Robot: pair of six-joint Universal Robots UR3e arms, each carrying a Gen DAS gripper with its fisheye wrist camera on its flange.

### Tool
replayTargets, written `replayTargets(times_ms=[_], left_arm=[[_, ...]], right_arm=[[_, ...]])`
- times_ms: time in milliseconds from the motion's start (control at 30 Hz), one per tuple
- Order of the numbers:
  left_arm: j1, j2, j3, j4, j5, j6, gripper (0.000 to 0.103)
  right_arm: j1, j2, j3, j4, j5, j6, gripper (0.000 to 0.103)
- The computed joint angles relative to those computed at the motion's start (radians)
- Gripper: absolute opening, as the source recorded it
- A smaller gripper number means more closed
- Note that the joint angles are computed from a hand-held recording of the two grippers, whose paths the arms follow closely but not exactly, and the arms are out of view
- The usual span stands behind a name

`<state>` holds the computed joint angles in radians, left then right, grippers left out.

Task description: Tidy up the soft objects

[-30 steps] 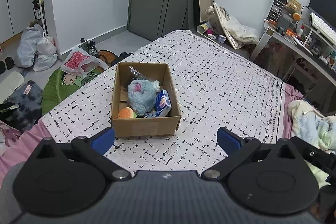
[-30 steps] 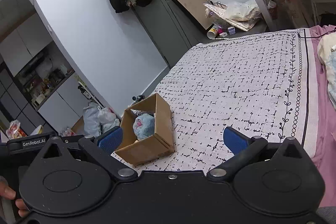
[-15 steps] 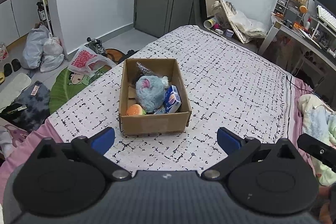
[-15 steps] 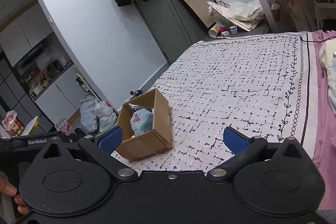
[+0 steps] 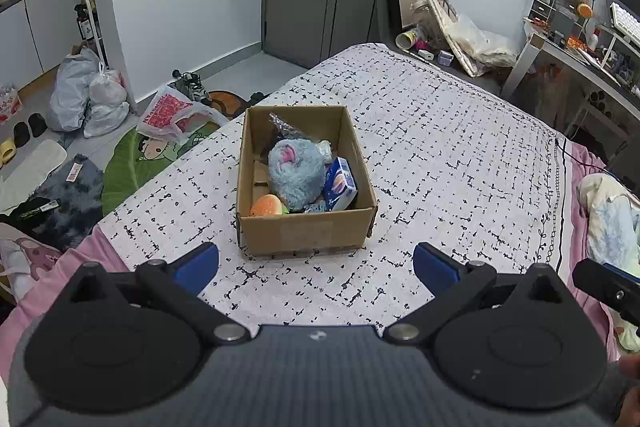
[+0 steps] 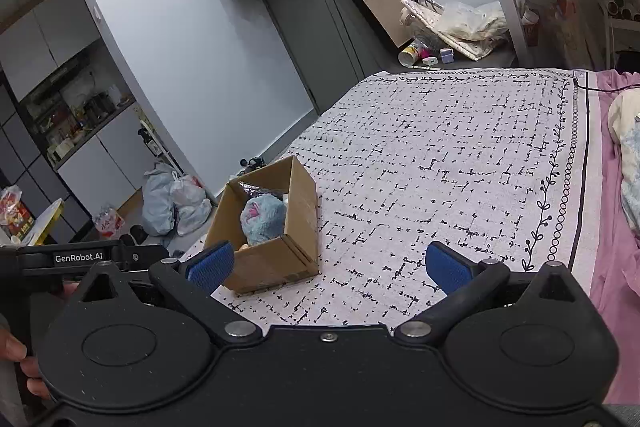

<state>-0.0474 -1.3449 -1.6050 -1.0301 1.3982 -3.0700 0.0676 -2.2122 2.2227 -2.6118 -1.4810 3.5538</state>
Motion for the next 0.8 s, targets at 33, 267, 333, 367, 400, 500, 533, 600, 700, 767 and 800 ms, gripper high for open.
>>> replayTargets(times_ms=[33, 267, 333, 367, 400, 500, 533, 600, 700, 767, 800], left_arm=[[-0.001, 0.0, -0.001, 0.001, 0.003, 0.001, 0.103], [0.005, 0.009, -0.012, 0.003, 0.003, 0.004, 0.103], [0.006, 0.011, -0.013, 0.0, 0.002, 0.006, 0.103], [0.007, 0.012, -0.014, -0.001, 0.001, 0.006, 0.103], [0.009, 0.014, -0.015, -0.003, -0.002, 0.007, 0.103], [0.01, 0.017, -0.017, -0.002, -0.002, 0.012, 0.103], [0.01, 0.018, -0.017, -0.003, -0.001, 0.013, 0.103], [0.01, 0.018, -0.017, -0.004, -0.002, 0.013, 0.103], [0.007, 0.019, -0.019, -0.003, 0.001, 0.012, 0.103], [0.007, 0.018, -0.02, -0.004, 0.002, 0.013, 0.103], [0.005, 0.017, -0.018, -0.007, 0.006, 0.011, 0.103]], right_arm=[[0.004, 0.004, 0.001, -0.004, -0.004, 0.003, 0.103], [0.019, 0.013, -0.003, -0.009, -0.028, 0.008, 0.103], [0.018, 0.014, -0.007, -0.005, -0.026, 0.003, 0.103], [0.021, 0.014, -0.007, -0.006, -0.028, 0.001, 0.103], [0.023, 0.016, -0.008, -0.007, -0.029, -0.001, 0.103], [0.03, 0.022, -0.013, -0.001, -0.037, -0.003, 0.103], [0.035, 0.028, -0.015, -0.003, -0.042, -0.002, 0.103], [0.035, 0.03, -0.02, 0.003, -0.043, -0.003, 0.103], [0.032, 0.027, -0.019, 0.005, -0.041, 0.0, 0.103], [0.026, 0.026, -0.017, 0.006, -0.037, -0.001, 0.103], [0.025, 0.025, -0.016, 0.007, -0.037, 0.0, 0.103]])
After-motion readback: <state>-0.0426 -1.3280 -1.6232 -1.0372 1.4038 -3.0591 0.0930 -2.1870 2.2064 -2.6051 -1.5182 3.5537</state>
